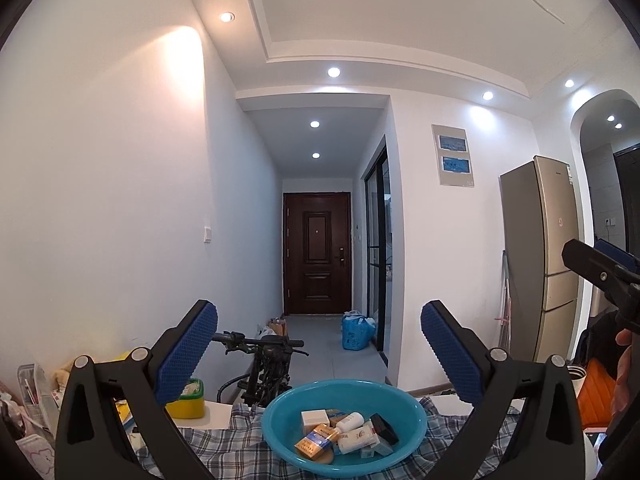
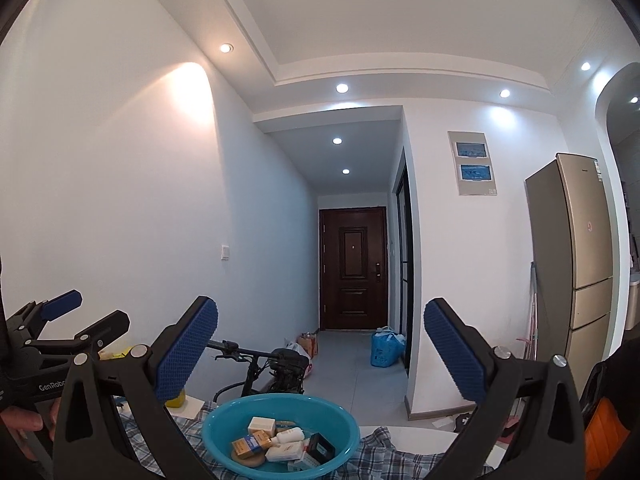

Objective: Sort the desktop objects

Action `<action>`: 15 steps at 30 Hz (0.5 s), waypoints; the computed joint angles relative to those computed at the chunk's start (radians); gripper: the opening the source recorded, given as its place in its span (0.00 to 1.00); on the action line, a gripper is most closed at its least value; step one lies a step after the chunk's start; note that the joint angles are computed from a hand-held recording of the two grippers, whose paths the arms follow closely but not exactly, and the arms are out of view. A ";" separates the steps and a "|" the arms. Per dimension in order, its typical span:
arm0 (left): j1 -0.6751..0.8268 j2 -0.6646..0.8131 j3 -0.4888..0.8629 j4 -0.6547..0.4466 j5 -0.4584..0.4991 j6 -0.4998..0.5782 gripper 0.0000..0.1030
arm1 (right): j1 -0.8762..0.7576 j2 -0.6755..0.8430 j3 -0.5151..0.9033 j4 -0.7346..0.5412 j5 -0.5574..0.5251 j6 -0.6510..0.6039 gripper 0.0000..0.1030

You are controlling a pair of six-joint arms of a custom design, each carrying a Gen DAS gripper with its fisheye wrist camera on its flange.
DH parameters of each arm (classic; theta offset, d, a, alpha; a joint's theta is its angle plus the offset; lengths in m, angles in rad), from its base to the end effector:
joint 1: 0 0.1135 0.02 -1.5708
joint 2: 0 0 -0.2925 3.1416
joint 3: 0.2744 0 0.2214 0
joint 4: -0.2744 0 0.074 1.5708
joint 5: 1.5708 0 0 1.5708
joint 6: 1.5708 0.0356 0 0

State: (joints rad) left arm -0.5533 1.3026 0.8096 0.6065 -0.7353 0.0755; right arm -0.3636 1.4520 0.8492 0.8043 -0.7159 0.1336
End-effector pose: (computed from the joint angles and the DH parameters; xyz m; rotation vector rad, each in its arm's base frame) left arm 0.2324 -0.1155 0.3589 -0.1382 1.4820 0.1491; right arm 0.2828 -0.0826 0.3527 -0.2567 1.4026 0.2995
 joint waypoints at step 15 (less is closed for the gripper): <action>-0.288 -0.171 -0.202 0.177 -0.262 0.153 1.00 | -0.085 -0.196 -0.209 0.041 -0.128 -0.027 1.00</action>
State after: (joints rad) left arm -0.8408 1.1314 0.6079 0.7835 -0.9972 0.2281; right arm -0.4486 1.2562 0.6401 0.8456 -0.8441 0.1067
